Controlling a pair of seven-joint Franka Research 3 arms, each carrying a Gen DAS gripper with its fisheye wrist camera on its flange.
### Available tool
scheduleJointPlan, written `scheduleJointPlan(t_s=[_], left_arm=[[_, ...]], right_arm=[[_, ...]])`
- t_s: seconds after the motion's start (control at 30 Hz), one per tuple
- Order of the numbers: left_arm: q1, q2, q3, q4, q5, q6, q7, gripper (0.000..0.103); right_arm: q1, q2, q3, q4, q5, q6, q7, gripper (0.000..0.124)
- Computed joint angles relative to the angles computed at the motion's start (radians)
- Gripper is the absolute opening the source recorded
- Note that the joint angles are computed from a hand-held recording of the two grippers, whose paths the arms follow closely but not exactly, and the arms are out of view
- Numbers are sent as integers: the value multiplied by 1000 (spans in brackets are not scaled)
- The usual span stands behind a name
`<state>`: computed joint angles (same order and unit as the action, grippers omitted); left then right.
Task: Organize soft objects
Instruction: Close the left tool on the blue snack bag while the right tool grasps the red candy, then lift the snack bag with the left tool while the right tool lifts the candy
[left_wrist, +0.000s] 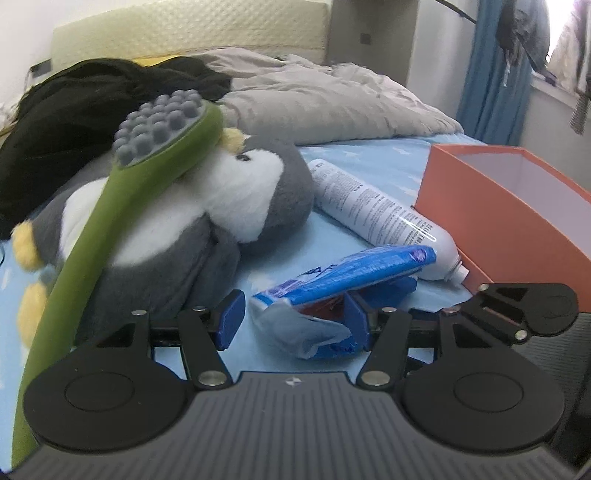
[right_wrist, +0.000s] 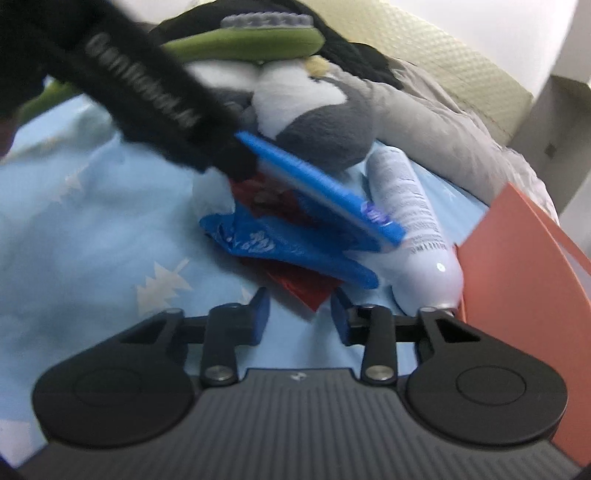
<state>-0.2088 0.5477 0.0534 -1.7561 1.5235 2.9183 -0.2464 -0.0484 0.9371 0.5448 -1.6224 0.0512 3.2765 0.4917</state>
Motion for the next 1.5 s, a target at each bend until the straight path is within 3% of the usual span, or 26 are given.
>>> scheduleJointPlan(t_s=[0.17,0.3,0.47,0.57,0.9,1.1,1.33,1.4,1.5], left_arm=[[5,36,5,56,37,35,51,61],[0,52,4,72,-12,19,126,35],[-12,19,20,33,-9,34,61,19],[-24,-26,14,-15,11,0,7,14],[-18,-223,-84,-248,1,-149,-161,12],[-28,-334,-154,-375,-82,-234,-199,12],[-38,-408,-211,-474,-97,-237,-301,12],[-41,-406,-216,-486,-59,-217,-361,13],[-47,-390,-221,-486,42,-203,-486,13]], right_arm=[[28,17,-20,36,-26,-17,-36,19],[39,0,-35,14,-21,5,-54,11],[15,-45,-26,-51,-27,18,-47,6],[-9,-82,-13,-105,-35,30,-38,4],[-118,-230,37,-321,-115,72,26,4],[-199,-325,76,-449,-127,54,99,4],[-270,-459,103,-624,-133,42,204,4],[-350,-464,172,-652,-134,9,237,7],[-534,-419,345,-665,-104,-78,234,10]])
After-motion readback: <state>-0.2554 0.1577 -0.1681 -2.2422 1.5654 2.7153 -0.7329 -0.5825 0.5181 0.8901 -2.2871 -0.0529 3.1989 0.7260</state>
